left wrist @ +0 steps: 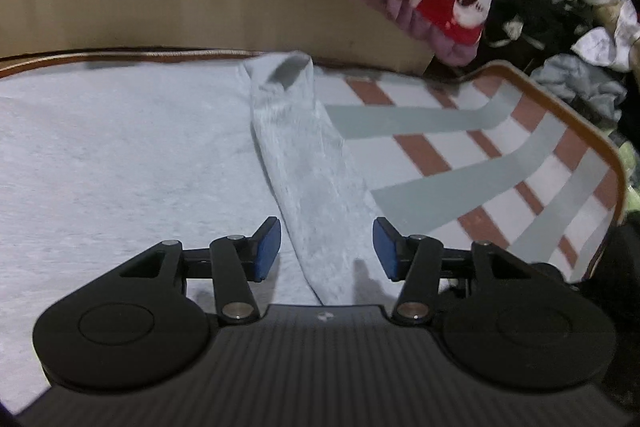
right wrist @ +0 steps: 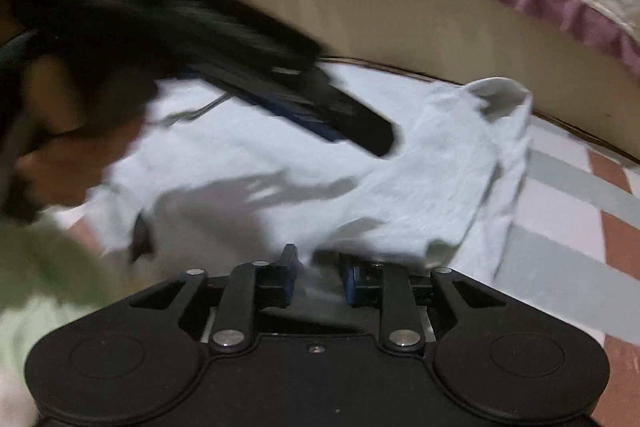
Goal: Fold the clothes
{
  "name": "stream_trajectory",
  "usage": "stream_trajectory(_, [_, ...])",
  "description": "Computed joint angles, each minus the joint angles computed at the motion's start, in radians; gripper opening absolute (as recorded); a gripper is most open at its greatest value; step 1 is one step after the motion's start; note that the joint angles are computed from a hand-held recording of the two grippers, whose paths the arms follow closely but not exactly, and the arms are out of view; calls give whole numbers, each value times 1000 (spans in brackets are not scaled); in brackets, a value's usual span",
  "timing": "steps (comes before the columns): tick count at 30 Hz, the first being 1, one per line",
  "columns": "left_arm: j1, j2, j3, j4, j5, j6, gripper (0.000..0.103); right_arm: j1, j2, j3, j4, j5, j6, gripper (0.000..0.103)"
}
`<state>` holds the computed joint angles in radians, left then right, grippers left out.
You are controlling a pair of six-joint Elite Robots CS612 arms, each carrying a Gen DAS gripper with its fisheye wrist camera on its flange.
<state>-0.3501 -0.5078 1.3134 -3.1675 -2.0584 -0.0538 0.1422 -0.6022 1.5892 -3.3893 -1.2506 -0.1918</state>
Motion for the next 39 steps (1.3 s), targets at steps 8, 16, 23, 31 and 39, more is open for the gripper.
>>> stream_trajectory(8, [1,-40,92,-14,-104,275,56,-19,-46,65,-15,-58,61,35])
stream_trajectory(16, [-81,-55,121,48,183,568,50,-37,-77,111,-26,-185,59,35])
stream_trajectory(23, [-13,-33,66,47,-1,178,29,-12,-37,42,-16,-212,-44,35])
stream_trajectory(31, [22,-4,60,-62,-56,-73,1,-38,-34,13,9,-93,145,40])
stream_trajectory(39, [24,20,53,-195,-64,-133,1,-45,-20,5,1,-86,318,52])
